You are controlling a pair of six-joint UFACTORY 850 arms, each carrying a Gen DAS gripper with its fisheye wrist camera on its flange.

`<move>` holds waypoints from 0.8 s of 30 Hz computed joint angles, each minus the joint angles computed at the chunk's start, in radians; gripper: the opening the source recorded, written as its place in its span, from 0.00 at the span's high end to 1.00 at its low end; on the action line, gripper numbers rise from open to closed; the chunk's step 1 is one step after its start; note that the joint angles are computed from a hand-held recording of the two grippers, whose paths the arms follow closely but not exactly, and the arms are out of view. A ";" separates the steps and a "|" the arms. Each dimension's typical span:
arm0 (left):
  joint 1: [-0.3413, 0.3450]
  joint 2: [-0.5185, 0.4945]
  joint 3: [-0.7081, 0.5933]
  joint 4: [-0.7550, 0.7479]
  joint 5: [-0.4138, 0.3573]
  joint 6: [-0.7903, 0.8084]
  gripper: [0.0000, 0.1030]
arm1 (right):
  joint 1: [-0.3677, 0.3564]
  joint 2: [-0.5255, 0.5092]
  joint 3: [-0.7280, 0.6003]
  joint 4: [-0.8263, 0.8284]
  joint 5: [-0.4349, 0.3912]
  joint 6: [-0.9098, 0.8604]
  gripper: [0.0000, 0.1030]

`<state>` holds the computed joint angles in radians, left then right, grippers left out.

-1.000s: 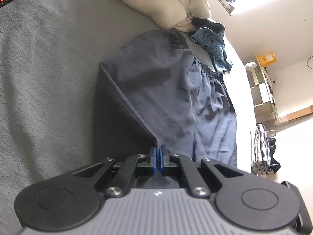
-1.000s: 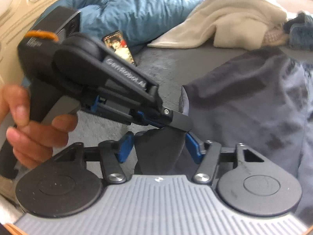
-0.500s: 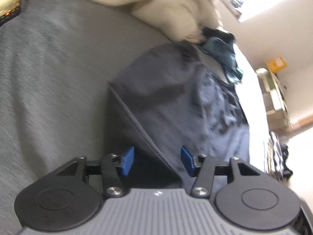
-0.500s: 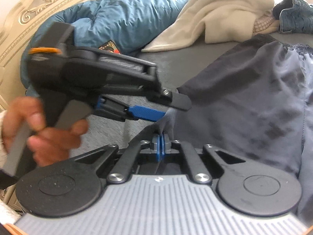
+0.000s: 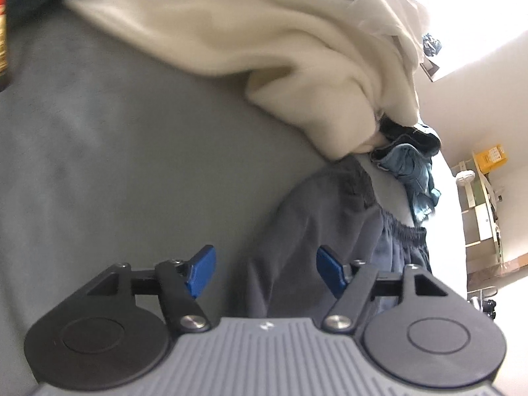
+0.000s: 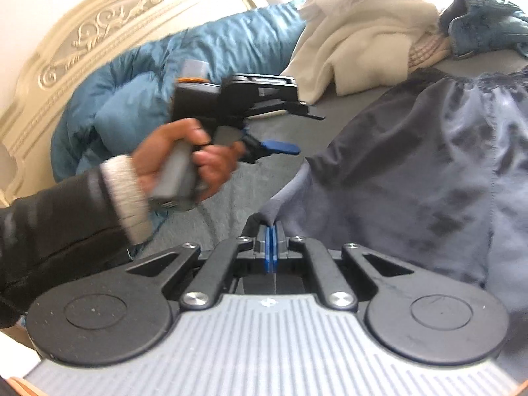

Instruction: Fold clothes

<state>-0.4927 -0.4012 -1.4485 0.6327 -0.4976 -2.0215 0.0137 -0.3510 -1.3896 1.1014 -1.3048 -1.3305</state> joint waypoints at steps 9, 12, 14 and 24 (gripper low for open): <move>0.072 -0.230 -0.247 -0.105 0.026 0.220 0.41 | -0.120 -0.054 -0.093 -0.041 -0.080 0.062 1.00; 0.082 -0.305 -0.342 -0.139 0.004 0.266 0.45 | -0.141 -0.077 -0.124 -0.050 -0.083 0.098 1.00; 0.086 -0.343 -0.396 -0.146 -0.007 0.293 0.56 | -0.155 -0.089 -0.142 -0.056 -0.080 0.114 1.00; 0.080 -0.502 -0.672 -0.227 -0.168 0.467 0.96 | -0.245 -0.160 -0.237 -0.036 -0.075 0.183 1.00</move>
<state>-0.4130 -0.9036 -2.1206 0.4057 -0.6657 -1.5542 -0.2310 -0.5110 -1.6264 1.0658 -1.3794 -1.1477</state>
